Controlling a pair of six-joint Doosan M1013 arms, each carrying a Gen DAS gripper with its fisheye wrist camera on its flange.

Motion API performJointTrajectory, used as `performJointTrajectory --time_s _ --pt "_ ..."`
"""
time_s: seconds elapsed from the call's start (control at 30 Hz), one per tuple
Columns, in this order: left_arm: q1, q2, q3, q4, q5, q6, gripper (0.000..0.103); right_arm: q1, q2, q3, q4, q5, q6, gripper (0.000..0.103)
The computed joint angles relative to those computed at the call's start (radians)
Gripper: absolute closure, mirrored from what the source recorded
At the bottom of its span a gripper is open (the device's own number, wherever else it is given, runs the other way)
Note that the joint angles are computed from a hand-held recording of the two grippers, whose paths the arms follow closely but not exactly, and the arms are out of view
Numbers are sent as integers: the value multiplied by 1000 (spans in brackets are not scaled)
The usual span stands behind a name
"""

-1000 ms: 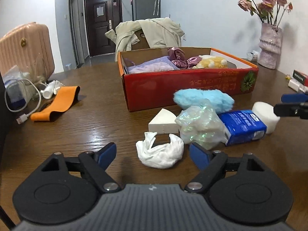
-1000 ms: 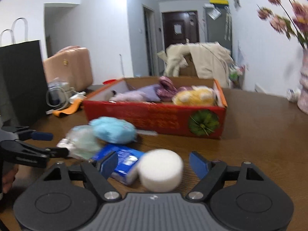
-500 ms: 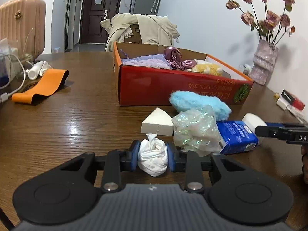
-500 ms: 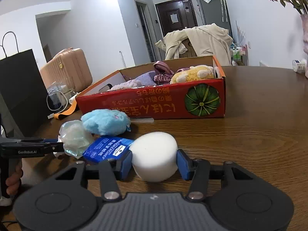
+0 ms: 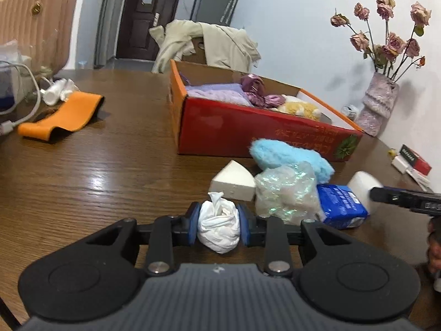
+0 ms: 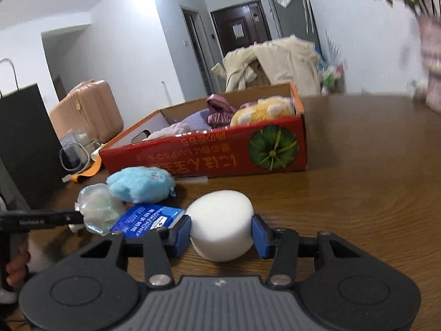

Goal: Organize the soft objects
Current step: 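Grasp the white round sponge with the right tool while the left tool grasps the white crumpled cloth, then carry the sponge and cloth into the box with both tools and release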

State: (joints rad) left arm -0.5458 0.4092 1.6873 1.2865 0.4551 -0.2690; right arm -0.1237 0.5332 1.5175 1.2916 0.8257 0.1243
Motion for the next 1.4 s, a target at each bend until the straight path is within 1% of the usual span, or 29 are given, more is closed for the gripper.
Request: performJointTrajectory --time_s 0.1,0.17,0.2,0.27,0.3,0.37,0.43,0.53,0.6,0.63,0.7,0.77,0.83,0.9,0.93,1.0,1.03,1.07,1.1,1.17,1.23,1.27,1.3,1.33,1.37,1.4 --pt "-13 -6 7 58 51 -42 73 -11 -18 28 98 18 -93 57" --pt "-26 -11 12 101 106 -81 73 -14 -32 50 166 2 -175 57" --pt "-35 -18 19 128 134 -112 73 -14 -38 57 182 -11 -192 57" --pt "-51 -37 36 172 163 -190 73 -17 -57 78 235 -36 -242 57" --pt "-59 -46 44 200 170 -226 73 -21 -66 88 261 -36 -266 57" --pt "-79 -60 52 249 186 -265 73 -36 -82 102 305 -6 -308 57" --pt "-99 -69 45 275 201 -249 73 -44 -97 108 326 10 -335 57" --pt "-115 -69 18 314 215 -206 73 -52 -111 103 341 30 -384 57" --pt "-112 -59 -19 309 207 -152 73 -50 -108 81 326 44 -372 56" --pt "-103 -51 -43 296 189 -118 73 -48 -100 57 304 55 -345 56" --pt "-79 -24 -107 234 142 -31 73 -37 -76 0 246 75 -282 56" --pt "-48 11 -184 113 85 88 73 -16 -41 -78 170 74 -209 56" --pt "-9 59 -278 -90 35 265 73 4 -2 -160 77 90 -119 56" --pt "24 114 -376 -300 35 451 73 31 50 -265 -45 114 -10 56" --pt "38 145 -429 -396 46 548 73 47 81 -323 -105 115 42 56" --pt "61 204 -524 -519 91 669 73 75 128 -411 -203 117 121 56" --pt "73 232 -570 -587 109 742 73 90 164 -476 -272 134 178 56" --pt "83 262 -617 -637 137 787 73 103 189 -518 -317 146 219 56" --pt "91 295 -670 -675 170 834 73 115 218 -565 -361 159 266 56" --pt "102 343 -748 -698 211 885 73 136 273 -654 -441 192 355 56" --pt "115 389 -826 -761 231 984 72 151 316 -711 -470 228 407 56" --pt "123 415 -873 -821 246 1053 71 159 331 -730 -480 238 422 55" --pt "129 433 -906 -872 256 1115 69 166 341 -741 -488 250 431 53" --pt "133 451 -934 -912 262 1170 60 169 350 -754 -486 265 433 52" --pt "133 459 -945 -921 260 1194 53 169 357 -758 -463 279 425 50" --pt "131 464 -950 -909 265 1205 40 168 361 -760 -446 293 422 51"
